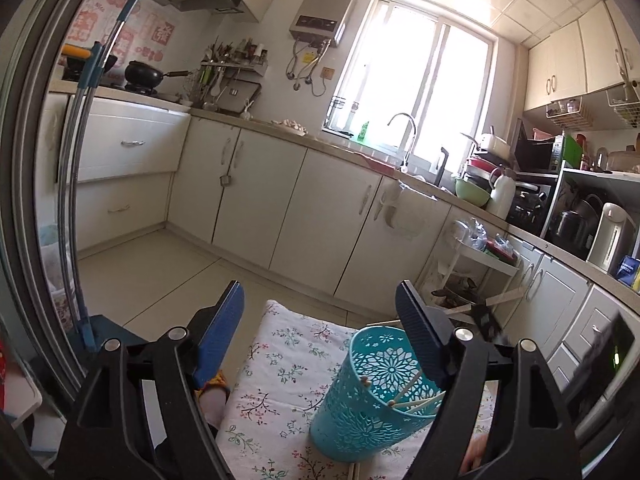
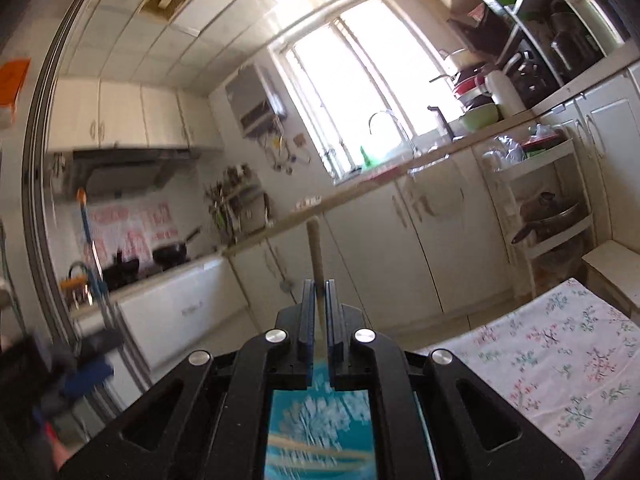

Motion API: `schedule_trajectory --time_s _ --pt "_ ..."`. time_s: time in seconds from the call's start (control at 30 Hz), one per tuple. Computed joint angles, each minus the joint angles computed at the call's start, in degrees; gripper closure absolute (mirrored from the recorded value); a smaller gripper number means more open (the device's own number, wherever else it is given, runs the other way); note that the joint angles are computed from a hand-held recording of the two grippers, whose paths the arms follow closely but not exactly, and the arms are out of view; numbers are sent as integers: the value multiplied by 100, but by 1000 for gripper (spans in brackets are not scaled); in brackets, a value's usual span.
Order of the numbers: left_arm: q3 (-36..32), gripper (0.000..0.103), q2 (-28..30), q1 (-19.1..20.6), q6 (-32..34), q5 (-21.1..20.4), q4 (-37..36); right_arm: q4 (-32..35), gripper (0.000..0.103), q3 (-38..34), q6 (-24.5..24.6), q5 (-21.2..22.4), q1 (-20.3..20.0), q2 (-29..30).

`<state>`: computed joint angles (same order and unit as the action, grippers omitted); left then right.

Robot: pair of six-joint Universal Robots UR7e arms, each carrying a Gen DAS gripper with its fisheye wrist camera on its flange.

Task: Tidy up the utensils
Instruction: 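Release the left gripper's chopstick into the basket while the right gripper lifts a chopstick over it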

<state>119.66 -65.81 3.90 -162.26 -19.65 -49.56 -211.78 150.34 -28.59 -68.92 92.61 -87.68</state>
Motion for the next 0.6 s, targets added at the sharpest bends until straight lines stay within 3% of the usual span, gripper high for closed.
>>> schedule_trajectory --time_s 0.37,0.47,0.5,0.57,0.6 --pt "100 29 -108 -30 111 -83 -201 713 97 244 -396 -43 -175 -753" --pt "184 29 -183 -17 342 -100 -382 1191 96 326 -567 -53 -283 -1129" --pt "221 29 -216 -17 427 -105 -452 1600 94 361 -658 -69 -356 -1394" --pt "337 29 -313 3 721 -93 -741 2068 75 461 -802 -49 -490 -1786" --pt "370 29 -339 16 822 -98 -834 2205 71 507 -891 -120 -505 -1921"
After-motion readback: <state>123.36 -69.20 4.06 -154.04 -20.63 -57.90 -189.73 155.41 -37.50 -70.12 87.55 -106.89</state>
